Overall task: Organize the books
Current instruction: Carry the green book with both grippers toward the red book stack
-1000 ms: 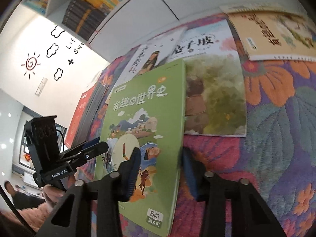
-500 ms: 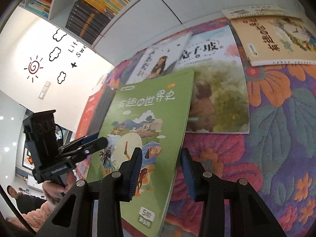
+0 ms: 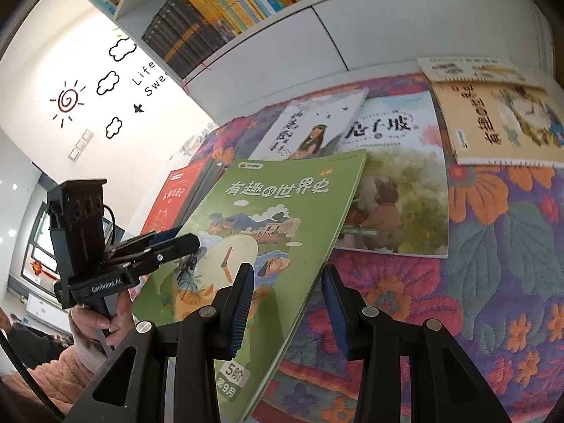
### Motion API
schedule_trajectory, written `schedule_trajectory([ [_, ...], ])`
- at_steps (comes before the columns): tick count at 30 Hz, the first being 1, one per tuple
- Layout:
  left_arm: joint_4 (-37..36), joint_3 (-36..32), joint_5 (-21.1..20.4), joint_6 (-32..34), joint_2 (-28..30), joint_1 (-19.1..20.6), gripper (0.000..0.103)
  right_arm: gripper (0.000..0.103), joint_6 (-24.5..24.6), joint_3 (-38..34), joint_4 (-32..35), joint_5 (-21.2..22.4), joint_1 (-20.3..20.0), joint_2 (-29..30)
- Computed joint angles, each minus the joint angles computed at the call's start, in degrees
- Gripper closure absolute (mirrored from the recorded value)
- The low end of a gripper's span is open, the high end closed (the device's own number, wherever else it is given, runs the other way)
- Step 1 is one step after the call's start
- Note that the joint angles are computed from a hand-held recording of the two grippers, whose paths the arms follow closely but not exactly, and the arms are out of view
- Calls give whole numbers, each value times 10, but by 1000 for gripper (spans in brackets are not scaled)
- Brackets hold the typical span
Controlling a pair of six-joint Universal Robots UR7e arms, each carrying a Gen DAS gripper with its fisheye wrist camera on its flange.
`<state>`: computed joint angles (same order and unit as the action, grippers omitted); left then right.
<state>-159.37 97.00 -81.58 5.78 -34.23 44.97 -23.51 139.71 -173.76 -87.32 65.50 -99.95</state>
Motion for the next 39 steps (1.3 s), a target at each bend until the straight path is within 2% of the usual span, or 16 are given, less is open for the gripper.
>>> schedule_trajectory([
  [8,-15,6,-17,20,-21,10,63,63,-12,1,-33,-43,50,12],
  [13,-28,9,-9,35,-39,17,64,63,-30,-9,-74,-89,105,42],
  [16,-17,5,-19,45,-52,25,64,63,-50,-14,-116,-113,144,67],
  [18,-8,3,35,43,-51,20,63,63,-55,-29,-120,-124,167,83],
  [19,-6,0,50,49,-48,24,63,63,-51,-36,-112,-125,171,86],
  [20,9,-6,40,41,-45,34,63,63,-41,-46,-91,-123,171,90],
  [22,60,-25,32,10,-39,49,63,63,-18,-58,-71,-128,165,105],
  [25,86,-32,75,-15,-29,54,63,63,7,-59,-34,-102,120,116],
  [28,99,-34,90,-19,-25,47,63,63,54,-67,29,-18,44,119],
  [30,112,-40,114,-16,-18,38,63,63,71,-73,47,14,14,131],
  [33,108,-35,146,-5,-10,25,63,63,85,-81,64,54,-8,151],
  [35,122,-38,143,-8,-8,29,62,63,84,-83,58,65,-11,167],
  [37,123,-38,145,-3,-6,28,62,58,79,-81,55,85,-15,169],
  [39,168,-55,123,-15,1,34,62,53,85,-91,71,126,-30,173],
])
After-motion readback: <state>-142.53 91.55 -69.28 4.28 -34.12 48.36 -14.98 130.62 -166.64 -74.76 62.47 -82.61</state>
